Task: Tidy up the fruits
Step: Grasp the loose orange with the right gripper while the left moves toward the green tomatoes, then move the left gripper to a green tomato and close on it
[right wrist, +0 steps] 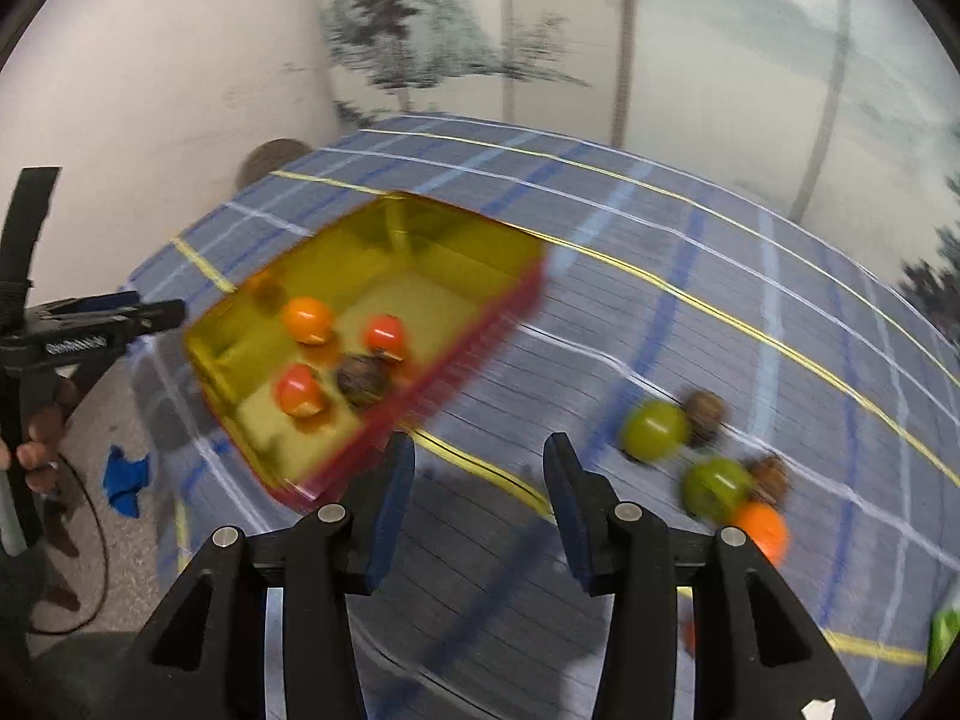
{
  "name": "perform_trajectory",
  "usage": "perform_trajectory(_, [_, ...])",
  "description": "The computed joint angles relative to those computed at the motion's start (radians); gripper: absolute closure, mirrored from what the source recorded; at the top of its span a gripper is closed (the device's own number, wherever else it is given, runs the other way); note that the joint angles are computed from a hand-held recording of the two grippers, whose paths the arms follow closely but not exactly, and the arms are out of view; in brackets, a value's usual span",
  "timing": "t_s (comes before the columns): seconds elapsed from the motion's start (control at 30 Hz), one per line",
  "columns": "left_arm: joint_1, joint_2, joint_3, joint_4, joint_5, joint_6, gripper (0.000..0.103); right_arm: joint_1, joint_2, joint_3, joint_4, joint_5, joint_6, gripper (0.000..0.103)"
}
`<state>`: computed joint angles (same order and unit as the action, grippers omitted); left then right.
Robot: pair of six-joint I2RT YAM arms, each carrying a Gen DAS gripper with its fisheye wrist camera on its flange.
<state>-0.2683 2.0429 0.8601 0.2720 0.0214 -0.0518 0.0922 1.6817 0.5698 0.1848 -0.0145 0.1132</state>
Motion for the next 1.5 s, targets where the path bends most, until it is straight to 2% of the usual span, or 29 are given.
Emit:
perform_trajectory(0.3, [-0.095, -0.011, 0.000, -0.005, 0.004, -0.001, 0.020, -0.254, -0.115, -0.224, 0.047, -0.022, -0.026, 0.061])
perform_trajectory(0.43, [-0.141, -0.014, 0.006, -0.012, 0.004, 0.001, 0.020, -0.323, -0.091, -0.267, 0.086, -0.040, -0.045, 0.061])
perform_trajectory(0.97, [-0.324, 0.030, 0.101, -0.074, -0.022, -0.013, 0.020, -0.361, 0.148, -0.229, 0.252, -0.042, -0.056, 0.061])
perform_trajectory(1.03, [-0.342, 0.045, 0.124, -0.087, -0.023, -0.017, 0.020, -0.360, 0.159, -0.232, 0.273, -0.035, -0.058, 0.066])
perform_trajectory(1.5, [-0.449, 0.141, 0.276, -0.152, -0.032, -0.039, 0.020, -0.425, 0.181, -0.245, 0.328, -0.049, -0.111, 0.068])
